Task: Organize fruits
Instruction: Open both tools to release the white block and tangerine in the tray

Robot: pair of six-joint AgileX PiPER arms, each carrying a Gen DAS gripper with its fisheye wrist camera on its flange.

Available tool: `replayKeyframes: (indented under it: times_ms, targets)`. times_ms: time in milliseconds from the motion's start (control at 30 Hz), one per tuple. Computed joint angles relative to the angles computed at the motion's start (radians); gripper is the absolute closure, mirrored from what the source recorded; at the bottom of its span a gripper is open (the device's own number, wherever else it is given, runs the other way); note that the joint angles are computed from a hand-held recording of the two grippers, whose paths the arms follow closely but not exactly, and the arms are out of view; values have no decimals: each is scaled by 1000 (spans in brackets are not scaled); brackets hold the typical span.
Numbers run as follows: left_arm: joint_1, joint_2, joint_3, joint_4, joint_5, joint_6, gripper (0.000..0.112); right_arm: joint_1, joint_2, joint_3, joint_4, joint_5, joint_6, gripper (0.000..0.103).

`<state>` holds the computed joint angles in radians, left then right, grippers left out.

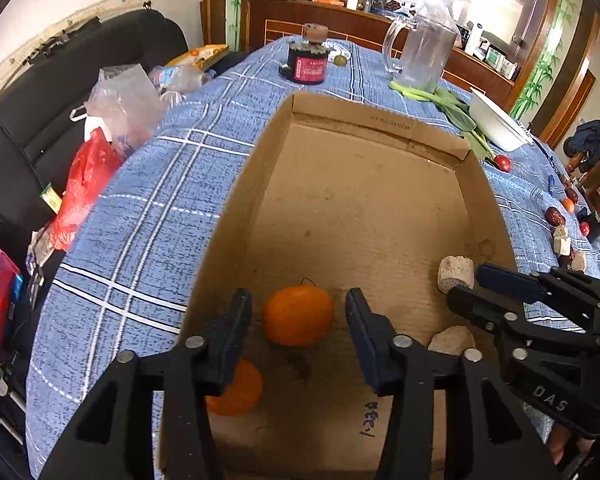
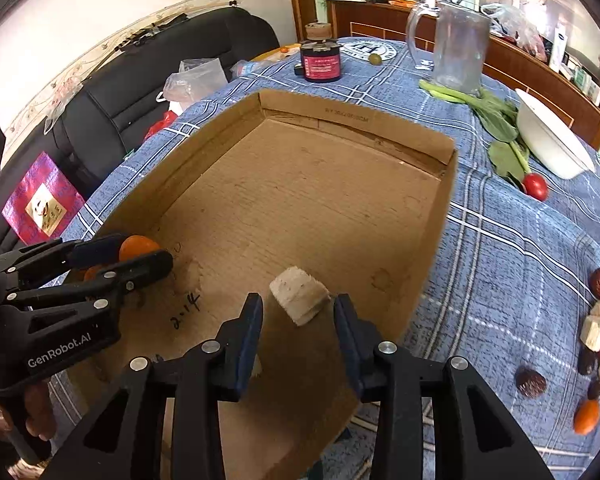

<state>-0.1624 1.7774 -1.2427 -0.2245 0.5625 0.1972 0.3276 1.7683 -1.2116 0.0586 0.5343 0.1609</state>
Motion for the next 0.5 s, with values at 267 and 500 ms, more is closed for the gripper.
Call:
replayKeyframes:
  times_ms: [267,500]
  targets:
    - [-15,-77,76,30,-62,-41,53,-2,-154,116,-25,7,83,62]
    - [-110,-153,129,144,-93,-212,45,-34,-318,256,-33,-5,103,50]
